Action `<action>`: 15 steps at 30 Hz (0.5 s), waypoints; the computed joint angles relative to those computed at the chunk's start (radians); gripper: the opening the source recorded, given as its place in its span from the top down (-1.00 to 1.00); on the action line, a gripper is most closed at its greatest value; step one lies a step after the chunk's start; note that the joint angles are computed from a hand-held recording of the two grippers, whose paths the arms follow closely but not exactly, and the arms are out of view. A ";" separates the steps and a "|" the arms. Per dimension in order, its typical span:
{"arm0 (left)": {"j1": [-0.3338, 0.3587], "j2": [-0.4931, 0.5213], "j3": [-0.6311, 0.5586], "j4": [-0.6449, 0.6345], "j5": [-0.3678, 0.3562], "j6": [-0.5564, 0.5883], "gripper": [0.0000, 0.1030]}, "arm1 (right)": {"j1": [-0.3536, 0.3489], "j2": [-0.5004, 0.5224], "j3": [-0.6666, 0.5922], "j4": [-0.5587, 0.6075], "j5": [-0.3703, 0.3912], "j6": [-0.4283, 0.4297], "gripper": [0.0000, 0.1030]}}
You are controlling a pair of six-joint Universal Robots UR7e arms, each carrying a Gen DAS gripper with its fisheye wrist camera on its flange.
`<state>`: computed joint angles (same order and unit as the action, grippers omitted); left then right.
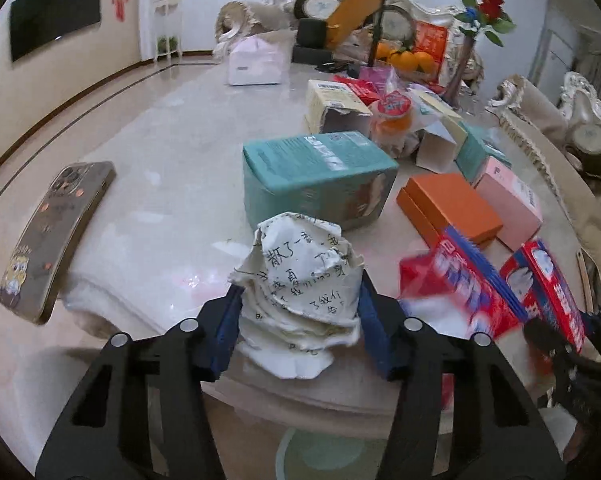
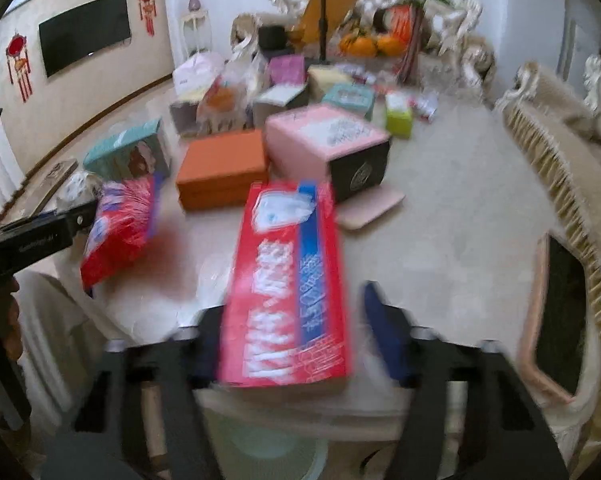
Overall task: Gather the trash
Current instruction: 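Carry paper and toothpaste box to wastebasket with both tools and release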
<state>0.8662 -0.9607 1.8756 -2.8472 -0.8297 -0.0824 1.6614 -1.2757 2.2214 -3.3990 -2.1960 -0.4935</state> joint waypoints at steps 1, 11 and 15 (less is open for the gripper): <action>0.003 -0.005 0.001 -0.003 -0.013 0.011 0.06 | -0.001 -0.007 0.002 0.011 0.008 0.013 0.11; 0.057 -0.115 0.015 0.032 -0.212 0.027 0.17 | -0.025 -0.131 0.041 0.067 0.177 0.144 0.11; 0.032 -0.246 0.116 0.078 -0.308 0.127 0.17 | -0.017 -0.235 0.119 0.112 0.274 0.180 0.11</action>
<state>0.8979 -1.2063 1.9920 -2.7692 -1.1381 0.0444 1.6443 -1.5111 2.3403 -3.2866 -1.9222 -0.3131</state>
